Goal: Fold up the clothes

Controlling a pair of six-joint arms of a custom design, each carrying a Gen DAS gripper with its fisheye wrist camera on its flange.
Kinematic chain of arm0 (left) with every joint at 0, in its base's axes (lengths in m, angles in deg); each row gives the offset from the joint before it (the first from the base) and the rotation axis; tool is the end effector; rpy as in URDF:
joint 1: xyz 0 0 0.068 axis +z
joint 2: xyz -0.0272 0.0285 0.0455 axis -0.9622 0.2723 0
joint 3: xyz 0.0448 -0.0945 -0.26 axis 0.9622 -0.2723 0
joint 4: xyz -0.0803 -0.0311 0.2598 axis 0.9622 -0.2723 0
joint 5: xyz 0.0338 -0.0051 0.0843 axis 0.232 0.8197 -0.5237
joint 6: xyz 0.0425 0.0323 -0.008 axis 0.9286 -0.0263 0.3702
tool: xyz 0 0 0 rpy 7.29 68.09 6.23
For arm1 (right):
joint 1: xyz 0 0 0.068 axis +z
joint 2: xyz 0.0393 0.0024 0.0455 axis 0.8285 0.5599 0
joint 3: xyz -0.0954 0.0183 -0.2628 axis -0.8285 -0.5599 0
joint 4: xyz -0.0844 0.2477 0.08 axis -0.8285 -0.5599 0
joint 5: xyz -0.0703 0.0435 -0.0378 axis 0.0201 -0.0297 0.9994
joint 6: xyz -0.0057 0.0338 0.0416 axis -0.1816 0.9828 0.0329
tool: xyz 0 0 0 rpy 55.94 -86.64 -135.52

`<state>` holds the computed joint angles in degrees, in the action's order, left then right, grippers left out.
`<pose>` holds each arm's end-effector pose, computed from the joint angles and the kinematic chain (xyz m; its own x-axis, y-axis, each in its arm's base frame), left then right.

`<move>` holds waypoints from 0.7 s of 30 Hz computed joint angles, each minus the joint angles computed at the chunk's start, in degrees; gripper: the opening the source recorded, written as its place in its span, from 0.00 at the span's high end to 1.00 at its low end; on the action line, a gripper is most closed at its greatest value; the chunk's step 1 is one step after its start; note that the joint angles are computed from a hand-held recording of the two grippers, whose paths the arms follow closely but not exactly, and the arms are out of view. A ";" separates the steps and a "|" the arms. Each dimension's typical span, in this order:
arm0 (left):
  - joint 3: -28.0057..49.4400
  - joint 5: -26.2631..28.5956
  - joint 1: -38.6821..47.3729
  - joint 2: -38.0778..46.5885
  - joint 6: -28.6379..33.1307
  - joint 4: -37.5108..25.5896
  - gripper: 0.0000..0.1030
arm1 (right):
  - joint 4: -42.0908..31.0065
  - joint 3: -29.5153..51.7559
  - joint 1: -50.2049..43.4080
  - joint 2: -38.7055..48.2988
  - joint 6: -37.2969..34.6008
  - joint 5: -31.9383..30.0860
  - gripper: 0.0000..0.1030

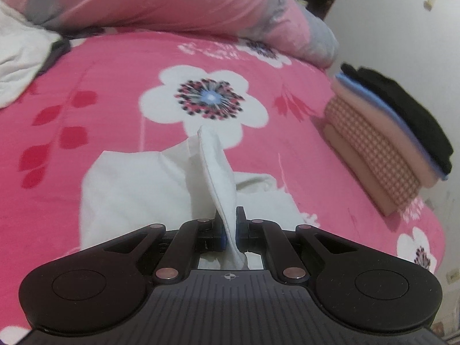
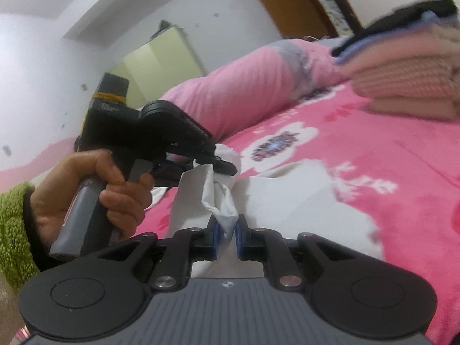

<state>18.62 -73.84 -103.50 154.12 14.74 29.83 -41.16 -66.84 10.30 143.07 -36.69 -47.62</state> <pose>0.2388 -0.1272 0.1526 -0.7410 -0.2806 -0.6101 -0.0921 0.9424 -0.3217 0.1085 -0.0628 0.0877 -0.5351 0.2491 -0.8073 -0.4033 0.7643 0.5031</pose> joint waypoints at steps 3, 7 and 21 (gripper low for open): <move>2.72 0.01 -1.01 4.84 0.66 0.60 0.97 | 3.04 2.25 -1.96 8.50 -1.57 0.23 0.89; 5.34 0.14 -2.68 9.49 1.82 1.41 0.96 | 6.71 4.67 -3.59 17.19 -2.29 0.80 0.89; -11.07 -0.79 -5.61 -18.56 4.76 -1.50 0.46 | -18.09 20.47 -5.70 38.00 -18.32 0.91 0.85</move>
